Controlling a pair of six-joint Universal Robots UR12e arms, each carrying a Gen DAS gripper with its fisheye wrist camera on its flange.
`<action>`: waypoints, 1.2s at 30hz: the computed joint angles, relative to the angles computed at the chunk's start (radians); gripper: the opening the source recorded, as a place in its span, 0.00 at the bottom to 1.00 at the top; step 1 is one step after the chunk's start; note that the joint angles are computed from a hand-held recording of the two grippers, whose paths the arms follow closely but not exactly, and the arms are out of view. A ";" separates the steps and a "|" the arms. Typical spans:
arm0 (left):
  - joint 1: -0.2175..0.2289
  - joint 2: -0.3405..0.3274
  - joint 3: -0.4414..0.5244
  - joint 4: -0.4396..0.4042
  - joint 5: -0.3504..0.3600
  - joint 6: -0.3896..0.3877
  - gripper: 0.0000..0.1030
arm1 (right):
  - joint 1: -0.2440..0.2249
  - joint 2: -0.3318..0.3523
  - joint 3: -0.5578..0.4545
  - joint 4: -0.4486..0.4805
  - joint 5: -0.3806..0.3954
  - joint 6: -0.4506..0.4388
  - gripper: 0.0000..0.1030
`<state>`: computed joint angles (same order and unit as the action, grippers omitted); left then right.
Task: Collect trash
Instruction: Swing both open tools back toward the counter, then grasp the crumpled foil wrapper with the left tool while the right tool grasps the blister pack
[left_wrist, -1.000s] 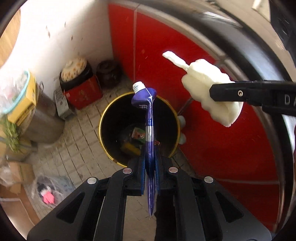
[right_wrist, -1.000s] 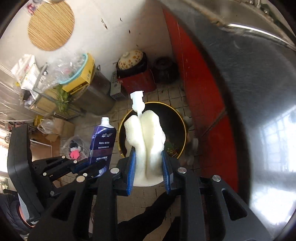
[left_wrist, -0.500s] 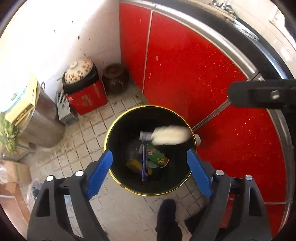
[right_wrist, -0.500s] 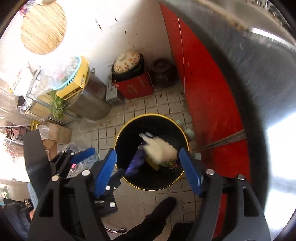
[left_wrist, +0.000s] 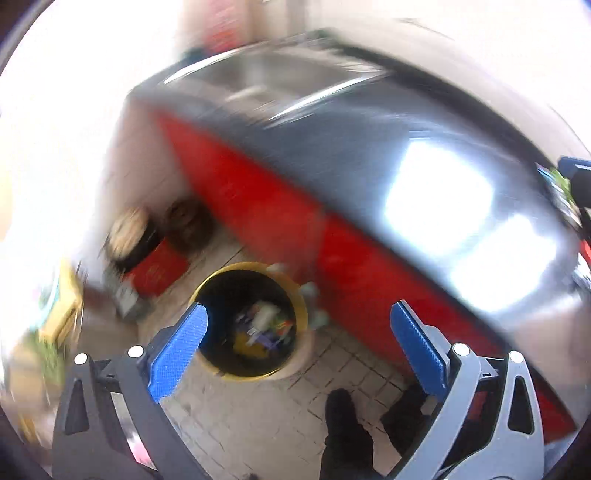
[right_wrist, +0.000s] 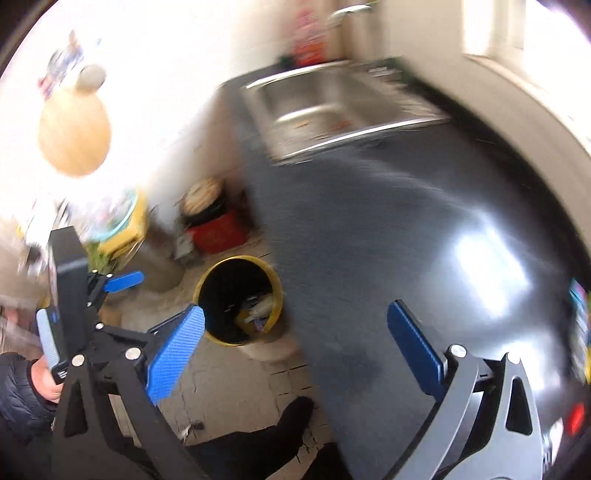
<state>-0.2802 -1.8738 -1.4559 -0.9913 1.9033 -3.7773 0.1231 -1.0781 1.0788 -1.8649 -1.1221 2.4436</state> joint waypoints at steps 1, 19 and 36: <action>-0.011 -0.021 0.039 0.005 -0.004 0.043 0.94 | -0.027 -0.015 0.011 -0.035 -0.010 0.041 0.93; -0.164 -0.430 0.763 -0.089 -0.389 0.705 0.94 | -0.362 -0.169 0.211 -0.401 -0.122 0.419 0.93; -0.182 -0.709 1.232 -0.389 -0.436 0.775 0.94 | -0.384 -0.081 0.150 -0.289 -0.107 0.286 0.93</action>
<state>-0.4624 -2.5831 -0.2237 -1.3803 1.4671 -3.0020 -0.2613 -1.1591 1.2292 -2.1535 -1.2291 2.7298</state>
